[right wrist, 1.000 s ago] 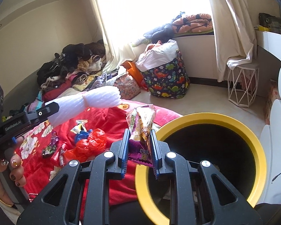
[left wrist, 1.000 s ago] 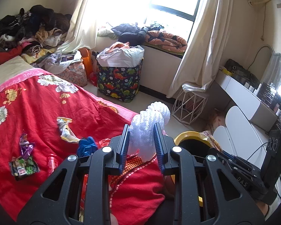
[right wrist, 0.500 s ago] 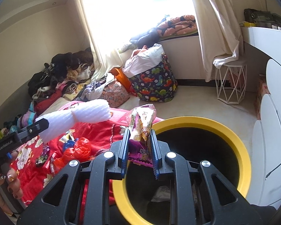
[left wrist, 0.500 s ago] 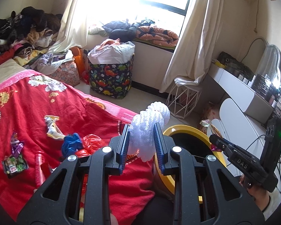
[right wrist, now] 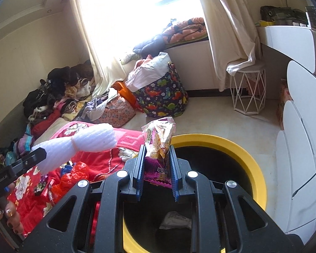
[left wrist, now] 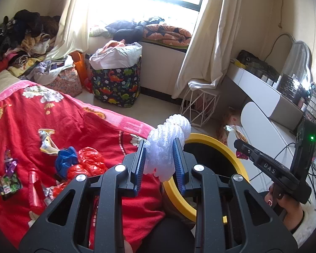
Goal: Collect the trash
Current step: 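Carry the wrapper and foam net in both tools over the yellow-rimmed bin, then open the left tool dropping the foam net while the right tool drops the wrapper into the bin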
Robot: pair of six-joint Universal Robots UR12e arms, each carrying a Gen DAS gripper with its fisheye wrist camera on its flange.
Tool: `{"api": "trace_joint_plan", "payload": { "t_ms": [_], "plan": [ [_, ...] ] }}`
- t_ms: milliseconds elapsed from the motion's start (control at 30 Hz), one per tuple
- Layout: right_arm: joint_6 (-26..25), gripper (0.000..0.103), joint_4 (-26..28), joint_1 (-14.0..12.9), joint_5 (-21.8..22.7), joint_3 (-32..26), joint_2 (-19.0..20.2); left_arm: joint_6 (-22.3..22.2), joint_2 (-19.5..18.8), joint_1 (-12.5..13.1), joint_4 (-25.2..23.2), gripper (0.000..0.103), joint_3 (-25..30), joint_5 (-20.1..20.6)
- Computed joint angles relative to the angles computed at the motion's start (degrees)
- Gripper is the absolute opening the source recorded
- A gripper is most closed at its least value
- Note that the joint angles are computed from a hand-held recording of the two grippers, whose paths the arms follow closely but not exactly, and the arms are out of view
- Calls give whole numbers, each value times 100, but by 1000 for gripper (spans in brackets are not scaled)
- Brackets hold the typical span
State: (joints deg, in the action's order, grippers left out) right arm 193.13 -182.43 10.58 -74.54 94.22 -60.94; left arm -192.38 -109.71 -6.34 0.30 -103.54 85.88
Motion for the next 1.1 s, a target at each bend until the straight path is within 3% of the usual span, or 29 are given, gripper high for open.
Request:
{"api": "trace_joint_plan", "payload": {
  "t_ms": [533,1100],
  "plan": [
    [250,20,96,-95,-215,33,38,217,-158,-152,-299,20,123,-226],
    [290,20,473,-148,-356,-36,113,569,-476,-364,-934,20,424,-300]
  ]
}}
